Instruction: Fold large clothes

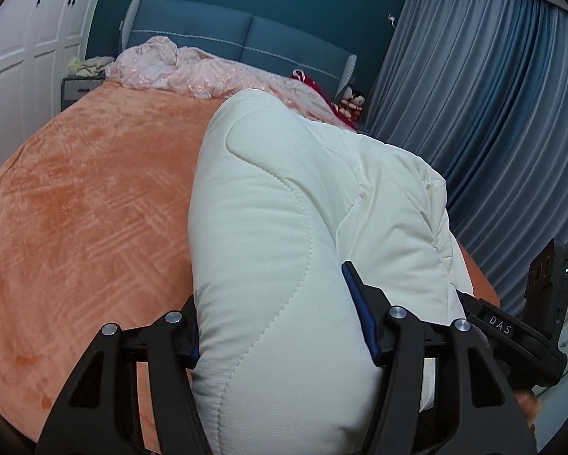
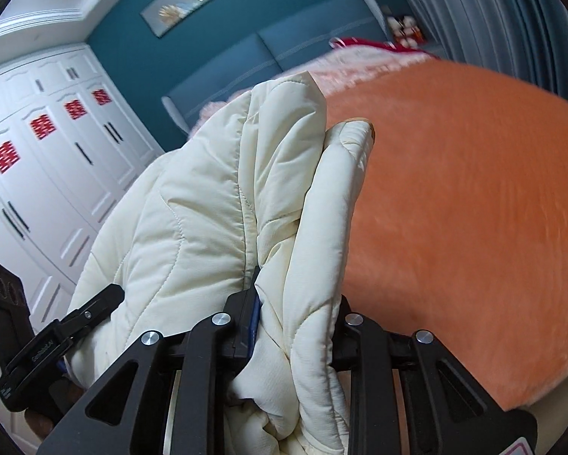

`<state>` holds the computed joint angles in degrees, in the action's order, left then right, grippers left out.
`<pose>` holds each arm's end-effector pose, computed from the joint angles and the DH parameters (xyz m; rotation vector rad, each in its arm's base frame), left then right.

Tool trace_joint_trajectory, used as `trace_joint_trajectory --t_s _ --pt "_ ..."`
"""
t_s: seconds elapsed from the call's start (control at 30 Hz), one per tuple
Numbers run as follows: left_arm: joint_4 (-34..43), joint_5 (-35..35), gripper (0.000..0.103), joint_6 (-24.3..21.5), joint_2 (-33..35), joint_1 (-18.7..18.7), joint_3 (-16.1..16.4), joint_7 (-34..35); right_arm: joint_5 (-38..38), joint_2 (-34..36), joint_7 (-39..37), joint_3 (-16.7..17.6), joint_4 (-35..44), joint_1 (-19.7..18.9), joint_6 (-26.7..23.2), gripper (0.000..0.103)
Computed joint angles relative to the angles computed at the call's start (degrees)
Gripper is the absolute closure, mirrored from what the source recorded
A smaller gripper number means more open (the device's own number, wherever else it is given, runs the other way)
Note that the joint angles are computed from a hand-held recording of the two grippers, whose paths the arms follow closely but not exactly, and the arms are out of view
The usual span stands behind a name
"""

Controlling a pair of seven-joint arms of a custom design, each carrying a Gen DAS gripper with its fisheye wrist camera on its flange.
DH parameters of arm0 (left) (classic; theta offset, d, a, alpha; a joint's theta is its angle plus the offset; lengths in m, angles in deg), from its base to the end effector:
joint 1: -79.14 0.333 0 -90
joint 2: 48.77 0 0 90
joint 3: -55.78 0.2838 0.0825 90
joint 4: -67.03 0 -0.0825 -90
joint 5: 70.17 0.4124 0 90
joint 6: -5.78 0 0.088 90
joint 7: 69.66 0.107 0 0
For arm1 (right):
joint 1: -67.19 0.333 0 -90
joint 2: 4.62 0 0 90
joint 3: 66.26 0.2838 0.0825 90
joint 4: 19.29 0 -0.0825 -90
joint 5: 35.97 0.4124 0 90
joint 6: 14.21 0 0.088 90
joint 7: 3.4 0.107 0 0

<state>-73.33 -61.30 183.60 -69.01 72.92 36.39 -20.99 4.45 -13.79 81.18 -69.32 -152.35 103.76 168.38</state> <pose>0.4577 -0.2436 0.4964 -1.8196 1.6793 -1.2372 0.4917 0.2526 0.4654 -1.4766 1.5459 -0.2429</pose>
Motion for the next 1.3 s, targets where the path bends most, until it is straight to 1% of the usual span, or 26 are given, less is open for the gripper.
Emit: trace_joint_trajectory --t_s 0.1,0.13,0.17,0.2,0.23,0.27,0.3,0.37,0.43,0.5,0.53,0.57,0.63,0.7,0.8,0.9,1.03,1.13,1.17,1.23,1.3 --pt "-2.38 -0.07 0.046 2.7 -3.6 0.27 1.72 1.57 -8.36 1.32 5.76 5.81 2.98 -5.05 1.51 0.08" --pt "-3.03 -0.2 0.046 3.61 -4.73 0.48 2.35 2.38 -10.42 1.62 7.08 6.61 3.75 -5.63 1.88 0.08" --pt "-3.57 -0.41 0.046 4.47 -5.52 0.74 2.83 3.2 -11.31 1.94 7.24 6.18 4.58 -4.76 2.43 0.08" --pt "-4.14 -0.7 0.046 5.22 -6.42 0.94 3.28 4.04 -11.11 1.83 6.39 4.61 4.93 -2.6 3.06 0.08" --pt "-4.63 -0.98 0.046 5.98 -7.23 1.06 4.01 5.09 -9.1 0.51 3.69 2.01 4.03 0.62 3.62 0.08" --pt "-5.08 -1.33 0.046 6.54 -7.91 1.09 4.7 6.14 -11.11 1.19 4.73 0.98 5.12 1.83 3.84 0.08" --pt "-5.41 -1.75 0.046 7.03 -8.45 1.03 5.4 7.16 -12.25 2.02 5.25 1.13 6.42 1.88 3.95 0.08" --pt "-5.82 -2.58 0.046 8.12 -8.99 0.41 7.5 9.5 -15.29 2.43 7.02 3.21 7.7 0.1 3.95 0.08" --pt "-5.95 -3.42 0.046 9.45 -8.99 -0.25 9.79 11.86 -20.05 4.21 10.41 7.11 10.14 -3.88 3.9 0.08" --pt "-6.21 -4.34 0.046 10.47 -9.13 -0.95 11.64 13.82 -29.75 6.44 18.5 13.19 12.84 -10.88 3.65 0.08" --pt "-5.81 -4.64 0.046 10.91 -8.55 -1.25 12.68 14.93 -36.73 7.57 24.66 14.92 14.24 -13.39 3.45 0.08" --pt "-5.48 -5.02 0.046 11.36 -7.92 -1.03 13.01 15.78 -41.36 8.69 28.67 14.98 15.47 -13.91 3.34 0.08" --pt "-4.74 -5.64 0.046 12.02 -6.34 -0.92 13.98 17.42 -44.83 11.51 31.43 12.83 18.85 -11.87 2.22 0.08" --pt "-4.03 -6.35 0.046 12.24 -4.51 -1.81 15.76 18.62 -42.33 14.55 28.81 13.71 22.06 -12.09 0.81 0.08" --pt "-2.62 -6.98 0.046 11.96 -1.09 -5.68 21.07 20.37 -41.46 19.4 28.1 12.74 27.36 -10.55 -2.1 0.08" --pt "-1.14 -7.98 0.046 11.42 2.33 -9.18 25.51 21.55 -40.46 24.12 27.53 12.37 32.72 -9.63 -5.31 0.08" --pt "1.01 -9.96 0.046 10.53 6.59 -15.99 32.93 23.46 -40.54 29.64 27.93 10.92 38.63 -8.11 -8.83 0.08" --pt "2.16 -12.18 0.046 10.12 8.83 -22.01 38.92 25.54 -40.1 32.46 27.49 10.87 41.17 -8.04 -10.73 0.08" --pt "2.54 -13.17 0.046 10.01 9.59 -25.11 41.99 26.55 -40.11 33.35 27.58 10.64 41.96 -7.83 -11.36 0.08" --pt "3.39 -15.18 0.046 9.52 10.88 -29.75 46.49 28.47 -40.16 35.13 27.74 10.29 43.71 -7.53 -12.77 0.08" --pt "4.18 -17.93 0.046 9.0 12.08 -36.04 52.54 30.92 -40.03 36.7 27.66 10.23 45.07 -7.47 -14.04 0.08"
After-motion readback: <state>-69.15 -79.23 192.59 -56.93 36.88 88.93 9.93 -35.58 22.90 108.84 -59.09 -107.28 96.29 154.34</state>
